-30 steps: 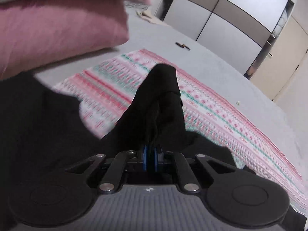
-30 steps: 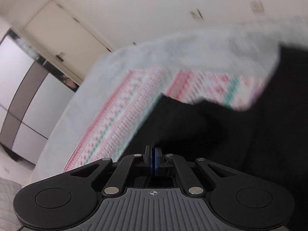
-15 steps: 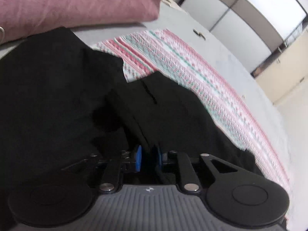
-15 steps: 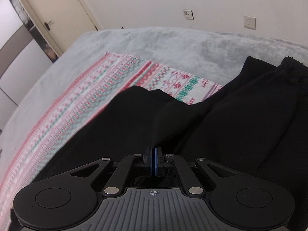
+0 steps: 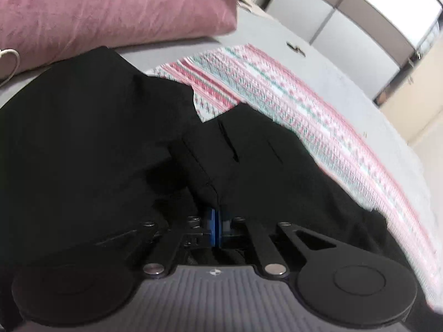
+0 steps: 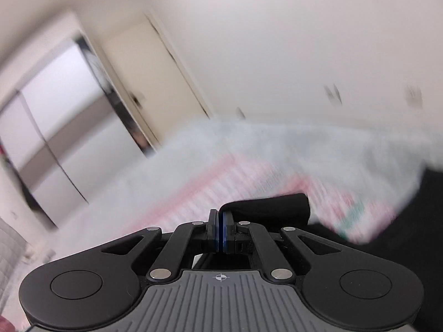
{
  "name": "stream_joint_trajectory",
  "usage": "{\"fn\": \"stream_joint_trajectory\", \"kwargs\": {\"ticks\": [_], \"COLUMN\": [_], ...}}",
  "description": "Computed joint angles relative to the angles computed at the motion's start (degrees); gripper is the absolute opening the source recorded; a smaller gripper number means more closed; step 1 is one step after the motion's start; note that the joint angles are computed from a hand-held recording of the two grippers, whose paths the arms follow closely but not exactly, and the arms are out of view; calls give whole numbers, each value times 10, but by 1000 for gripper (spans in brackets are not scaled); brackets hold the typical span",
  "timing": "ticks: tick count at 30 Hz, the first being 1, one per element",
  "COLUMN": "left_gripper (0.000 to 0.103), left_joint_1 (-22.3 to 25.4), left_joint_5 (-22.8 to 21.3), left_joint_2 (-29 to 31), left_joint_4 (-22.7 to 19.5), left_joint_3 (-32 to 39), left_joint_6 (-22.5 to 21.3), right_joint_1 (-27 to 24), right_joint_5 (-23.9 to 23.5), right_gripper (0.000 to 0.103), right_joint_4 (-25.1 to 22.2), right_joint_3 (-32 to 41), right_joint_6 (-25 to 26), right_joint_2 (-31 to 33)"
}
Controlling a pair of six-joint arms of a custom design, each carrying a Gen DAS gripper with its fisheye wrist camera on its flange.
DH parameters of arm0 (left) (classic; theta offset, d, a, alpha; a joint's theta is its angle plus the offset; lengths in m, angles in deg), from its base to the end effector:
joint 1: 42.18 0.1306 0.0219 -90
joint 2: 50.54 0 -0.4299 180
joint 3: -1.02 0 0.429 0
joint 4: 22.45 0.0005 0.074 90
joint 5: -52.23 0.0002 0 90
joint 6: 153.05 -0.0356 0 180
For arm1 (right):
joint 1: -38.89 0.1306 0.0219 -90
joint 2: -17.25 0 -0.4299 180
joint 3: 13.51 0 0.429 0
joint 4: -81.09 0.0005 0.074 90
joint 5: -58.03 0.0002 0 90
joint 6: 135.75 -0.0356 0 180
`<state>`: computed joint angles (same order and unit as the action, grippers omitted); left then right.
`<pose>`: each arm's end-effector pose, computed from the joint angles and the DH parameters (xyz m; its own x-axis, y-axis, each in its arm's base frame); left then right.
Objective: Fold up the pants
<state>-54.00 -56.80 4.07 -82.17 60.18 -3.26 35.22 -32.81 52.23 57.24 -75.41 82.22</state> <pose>0.2586 -0.0428 0.4266 -0.4141 -0.7480 -0.5187 -0.6886 0.6301 -0.3589 0.3668 -0.0235 0.5202 -0.3149 0.5160 -0.7966 0.2375 0.8554 0.4602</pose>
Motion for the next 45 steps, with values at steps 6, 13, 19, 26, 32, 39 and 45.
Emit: {"fn": "stream_joint_trajectory", "kwargs": {"ticks": [6, 13, 19, 26, 32, 39, 45], "left_gripper": [26, 27, 50, 50, 50, 60, 65], "left_joint_1": [3, -11, -7, -47, -59, -59, -84], "left_joint_5": [15, -7, -39, -120, -77, -8, 0], "left_joint_2": [-8, -6, -18, -28, 13, 60, 132], "left_joint_4": [-9, -26, -51, -5, 28, 76, 137], "left_joint_3": [-1, 6, 15, 21, 19, 41, 77], "left_joint_6": [-8, 5, 43, -13, -80, -154, -202], "right_joint_1": [-26, -20, -16, -5, 5, -5, 67], "right_joint_5": [28, 35, 57, 74, 115, 115, 247], "right_gripper": [2, 2, 2, 2, 2, 14, 50], "right_joint_4": [-201, -205, -259, -245, -274, -296, -231], "right_joint_3": [40, 39, 50, 49, 57, 72, 69], "right_joint_6": [25, 38, 66, 54, 48, 13, 60], "right_joint_2": [80, 49, 73, 54, 53, 68, 55]}}
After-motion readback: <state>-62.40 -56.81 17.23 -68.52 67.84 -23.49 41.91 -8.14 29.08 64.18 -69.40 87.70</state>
